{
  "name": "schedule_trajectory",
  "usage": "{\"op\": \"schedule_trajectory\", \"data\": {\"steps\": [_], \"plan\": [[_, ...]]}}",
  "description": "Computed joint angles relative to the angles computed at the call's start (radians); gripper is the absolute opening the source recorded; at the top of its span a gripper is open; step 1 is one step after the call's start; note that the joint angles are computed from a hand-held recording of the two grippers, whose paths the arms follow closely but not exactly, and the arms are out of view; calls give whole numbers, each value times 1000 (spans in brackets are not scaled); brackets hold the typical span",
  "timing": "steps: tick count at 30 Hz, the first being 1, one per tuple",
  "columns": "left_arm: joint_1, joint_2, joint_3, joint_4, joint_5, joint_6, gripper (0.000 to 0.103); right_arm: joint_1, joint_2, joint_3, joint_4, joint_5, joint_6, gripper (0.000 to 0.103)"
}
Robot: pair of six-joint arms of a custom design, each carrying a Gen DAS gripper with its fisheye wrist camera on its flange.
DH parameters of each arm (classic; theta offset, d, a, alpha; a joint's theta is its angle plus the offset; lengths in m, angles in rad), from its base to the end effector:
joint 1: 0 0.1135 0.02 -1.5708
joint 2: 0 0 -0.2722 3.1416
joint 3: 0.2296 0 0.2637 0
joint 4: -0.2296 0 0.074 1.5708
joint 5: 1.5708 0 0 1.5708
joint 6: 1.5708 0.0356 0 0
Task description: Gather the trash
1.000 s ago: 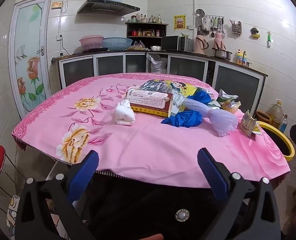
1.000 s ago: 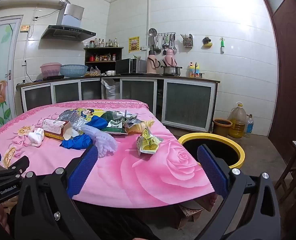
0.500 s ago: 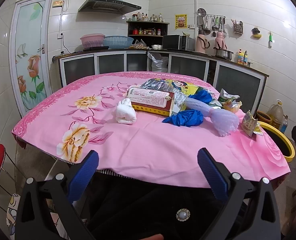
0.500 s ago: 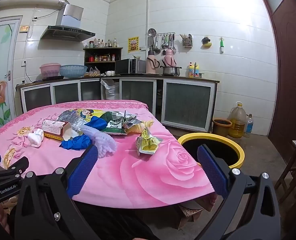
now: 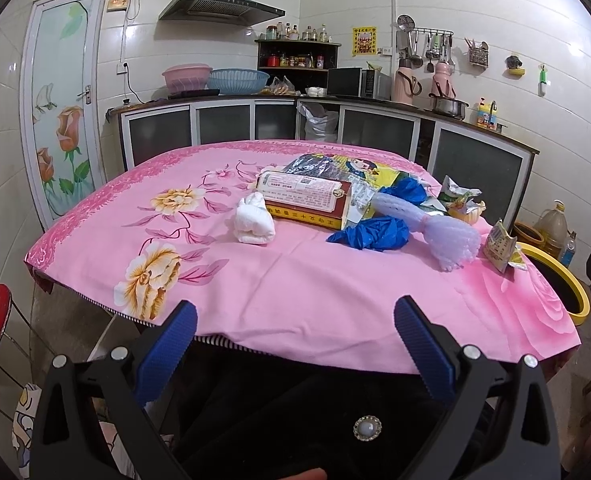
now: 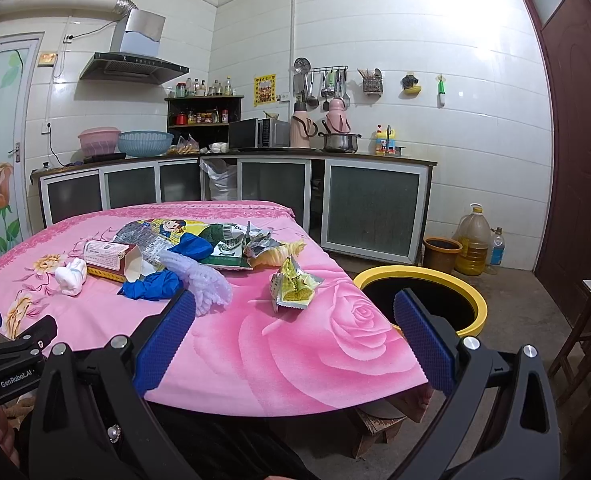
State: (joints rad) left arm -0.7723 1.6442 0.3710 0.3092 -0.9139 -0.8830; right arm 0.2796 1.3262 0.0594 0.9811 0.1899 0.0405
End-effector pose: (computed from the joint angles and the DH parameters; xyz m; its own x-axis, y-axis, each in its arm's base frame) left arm 0.1824 -0.1384 0.0784 -0.4529 -0.2175 -0.8646 -0.3895 0.9206 -0.0276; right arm 0.1871 0.0467 0.1198 -0.2746 -0.0375 -0.9608 -0.0859 0.9962 -0.0143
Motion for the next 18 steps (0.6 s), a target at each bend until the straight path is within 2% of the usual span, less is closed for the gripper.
{"op": "schedule_trajectory", "data": {"steps": [18], "plan": [[-6, 10, 1, -2, 0, -11, 95, 5, -4, 1, -8, 5, 1, 96]]}}
